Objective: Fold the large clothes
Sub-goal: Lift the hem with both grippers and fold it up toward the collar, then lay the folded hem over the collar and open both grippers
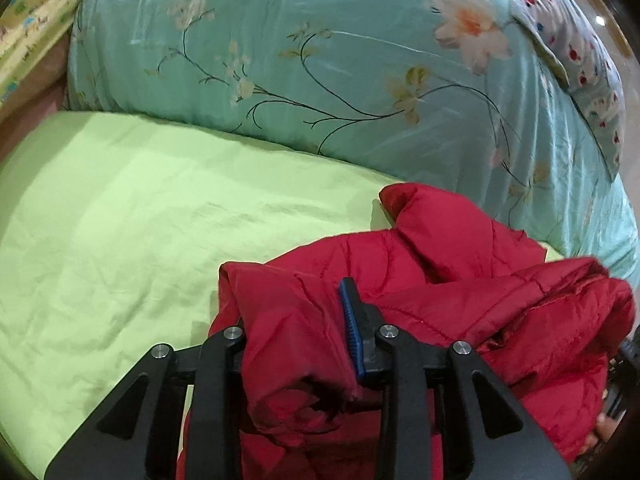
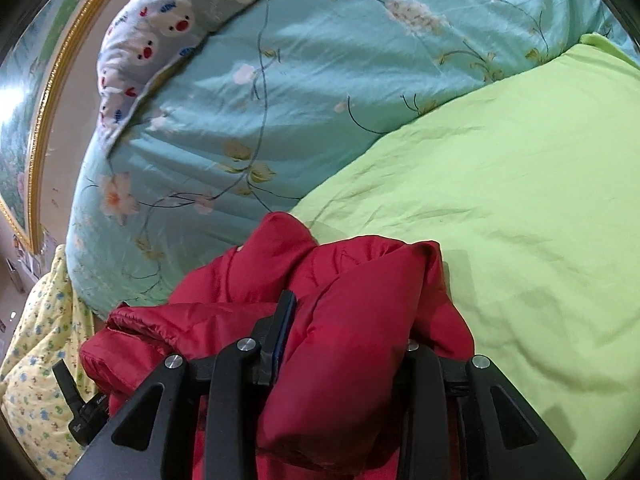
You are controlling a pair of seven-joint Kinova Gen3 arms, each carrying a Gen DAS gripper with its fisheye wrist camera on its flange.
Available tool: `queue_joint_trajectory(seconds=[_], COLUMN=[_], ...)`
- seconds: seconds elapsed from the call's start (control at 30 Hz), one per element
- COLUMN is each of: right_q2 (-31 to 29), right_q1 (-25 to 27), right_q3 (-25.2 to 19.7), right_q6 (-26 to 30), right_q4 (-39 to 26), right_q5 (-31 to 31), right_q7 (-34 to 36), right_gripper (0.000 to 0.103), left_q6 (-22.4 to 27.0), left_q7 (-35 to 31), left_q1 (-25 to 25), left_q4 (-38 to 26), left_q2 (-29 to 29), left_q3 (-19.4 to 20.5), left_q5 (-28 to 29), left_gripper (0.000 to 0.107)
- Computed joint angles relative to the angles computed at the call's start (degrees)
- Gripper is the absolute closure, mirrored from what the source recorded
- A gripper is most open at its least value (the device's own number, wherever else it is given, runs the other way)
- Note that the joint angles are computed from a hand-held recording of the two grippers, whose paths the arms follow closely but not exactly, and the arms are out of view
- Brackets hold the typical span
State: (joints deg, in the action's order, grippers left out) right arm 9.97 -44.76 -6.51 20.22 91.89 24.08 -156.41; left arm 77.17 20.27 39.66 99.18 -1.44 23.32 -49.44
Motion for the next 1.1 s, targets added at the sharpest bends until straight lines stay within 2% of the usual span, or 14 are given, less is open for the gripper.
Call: queue_joint_trajectory(seconds=[0.13,0.2,0.27,0.33,0.43,0.53,0.63,0.77,0.83,0.93,1.0,1.03,1.1], right_q2=[3.0,3.9,4.5,4.7,4.5,4.6,4.9,4.9,4.6,4.0,2.4,1.0,-2.9], right_q1=[4.1,6.1,5.4,3.8,3.3,5.5,4.6,4.6,4.1,8.3,9.7,8.9,4.4], right_q3=[-3.5,-5.8,-5.6,-4.4,-3.6,-6.4,-5.9,-6.1,-5.0,-10.1,-12.4,-12.0,-8.6], right_q6=[1.9,1.9,2.4,2.4,1.6,2.1,2.8,3.7,3.8,5.8,7.2,6.7,5.8], right_q4=[-3.2,-3.7,-4.2,-4.1,-3.6,-3.8,-4.3,-4.9,-5.1,-6.2,-6.3,-5.4,-2.8], right_q5=[-5.0,-3.6,-0.7,2.5,2.3,5.0,6.0,5.6,2.9,1.2,1.6,3.2,7.9], right_q7=[4.5,3.5,1.3,-1.3,-1.5,-3.9,-4.9,-4.3,-1.9,-0.1,-0.7,-2.1,-4.8], right_gripper=[0.070,0.070,0.070,0.070,0.070,0.070,0.070,0.070,0.069,0.064,0.054,0.051,0.035], left_q6=[-0.7,2.3,6.9,11.6,16.9,20.8,17.7,8.4,6.3,8.4,6.4,5.3,5.3], left_q7=[0.1,2.0,3.6,5.3,8.7,9.7,8.7,1.9,-2.7,-7.6,-6.3,-5.5,-5.3], left_q1=[2.5,3.5,5.0,7.5,11.9,16.4,18.2,10.8,10.8,15.8,17.4,17.9,17.8], left_q4=[0.4,-0.1,-1.4,-2.1,-2.7,-4.5,-4.6,-6.0,-8.7,-12.4,-11.7,-11.2,-11.5], left_q2=[-0.6,-0.2,0.8,0.8,0.7,1.8,2.0,4.0,7.2,13.1,12.6,12.3,12.5], left_q3=[-3.0,-1.4,-0.1,0.8,3.0,5.5,6.8,12.0,10.1,2.3,-2.0,-3.4,-4.3], left_q5=[0.1,-1.0,-2.1,-3.1,-5.2,-7.4,-8.5,-7.1,-4.6,-2.5,-1.8,-1.8,-2.3], left_gripper=[0.074,0.068,0.047,0.039,0.039,0.039,0.039,0.039,0.039,0.035,0.033,0.033,0.033])
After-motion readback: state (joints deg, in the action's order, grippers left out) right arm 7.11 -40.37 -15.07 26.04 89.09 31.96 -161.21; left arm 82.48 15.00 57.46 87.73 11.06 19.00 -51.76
